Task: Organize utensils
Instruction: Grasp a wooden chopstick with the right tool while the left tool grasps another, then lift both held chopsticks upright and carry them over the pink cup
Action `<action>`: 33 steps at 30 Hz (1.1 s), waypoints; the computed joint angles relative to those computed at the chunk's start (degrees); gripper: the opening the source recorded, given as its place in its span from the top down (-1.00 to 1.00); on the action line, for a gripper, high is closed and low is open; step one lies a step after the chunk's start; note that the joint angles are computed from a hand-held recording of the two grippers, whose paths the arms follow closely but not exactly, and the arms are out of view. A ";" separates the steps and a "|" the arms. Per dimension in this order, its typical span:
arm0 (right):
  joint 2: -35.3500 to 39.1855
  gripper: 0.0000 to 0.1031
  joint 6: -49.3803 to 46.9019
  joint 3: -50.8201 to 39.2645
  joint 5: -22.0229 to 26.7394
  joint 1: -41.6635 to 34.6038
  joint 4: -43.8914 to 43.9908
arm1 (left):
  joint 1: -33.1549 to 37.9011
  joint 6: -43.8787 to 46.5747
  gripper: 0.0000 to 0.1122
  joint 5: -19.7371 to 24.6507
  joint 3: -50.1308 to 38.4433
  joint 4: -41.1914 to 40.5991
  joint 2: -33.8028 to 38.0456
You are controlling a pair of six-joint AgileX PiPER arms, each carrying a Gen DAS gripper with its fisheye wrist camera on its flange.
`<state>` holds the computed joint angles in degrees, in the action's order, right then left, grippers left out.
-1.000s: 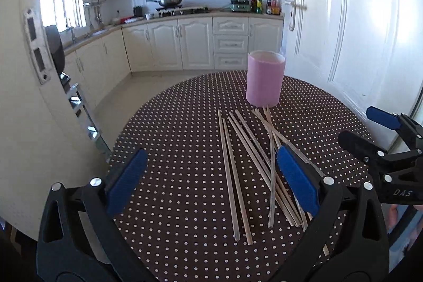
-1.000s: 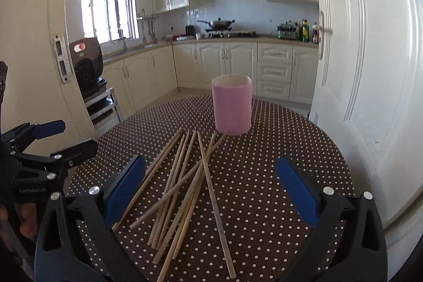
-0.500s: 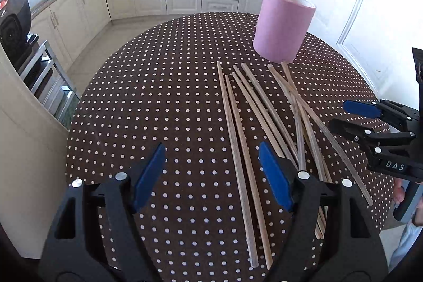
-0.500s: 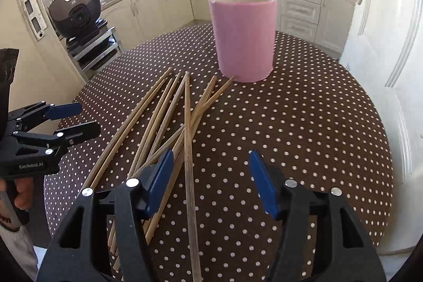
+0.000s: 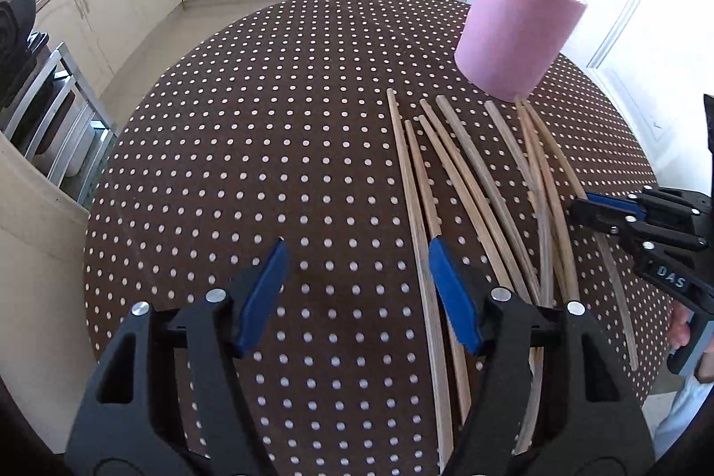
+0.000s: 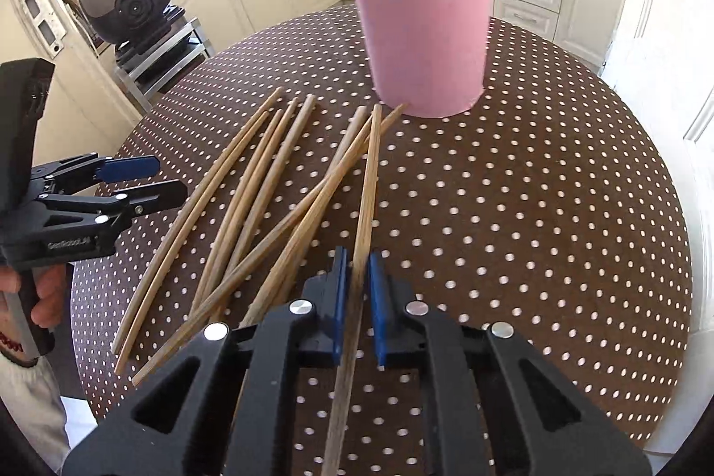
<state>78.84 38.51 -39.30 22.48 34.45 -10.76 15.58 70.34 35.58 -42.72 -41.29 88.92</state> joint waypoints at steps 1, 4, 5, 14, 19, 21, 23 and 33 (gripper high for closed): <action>-0.24 0.83 -1.53 0.20 -0.09 -0.44 1.44 | -0.46 -0.38 -0.16 -0.40 -0.28 0.10 0.58; -0.17 0.83 -4.32 0.09 0.05 -1.36 3.63 | -2.76 -3.16 -0.16 -2.05 -1.22 1.71 1.71; 0.75 0.83 -4.84 -0.81 0.20 -1.63 3.74 | -3.79 -4.14 -0.16 -2.89 -1.53 2.24 1.99; 3.72 0.83 -9.82 -4.46 2.08 -3.50 6.86 | -10.71 -18.47 -0.15 -7.00 -7.17 12.91 6.53; 5.35 0.87 -13.80 -6.13 2.55 -4.93 10.56 | -13.97 -25.54 0.37 -4.56 -13.58 17.56 10.00; 5.84 0.88 -14.05 -6.83 3.05 -5.14 10.89 | -15.25 -27.74 0.51 -3.42 -16.30 18.99 11.60; 6.31 0.89 -13.67 -7.60 3.86 -5.10 10.47 | -16.60 -29.96 0.72 -2.49 -18.62 19.86 12.86; 3.75 0.90 -3.68 -8.19 6.62 -2.11 2.29 | -13.69 -24.78 0.90 0.13 -18.03 12.73 9.11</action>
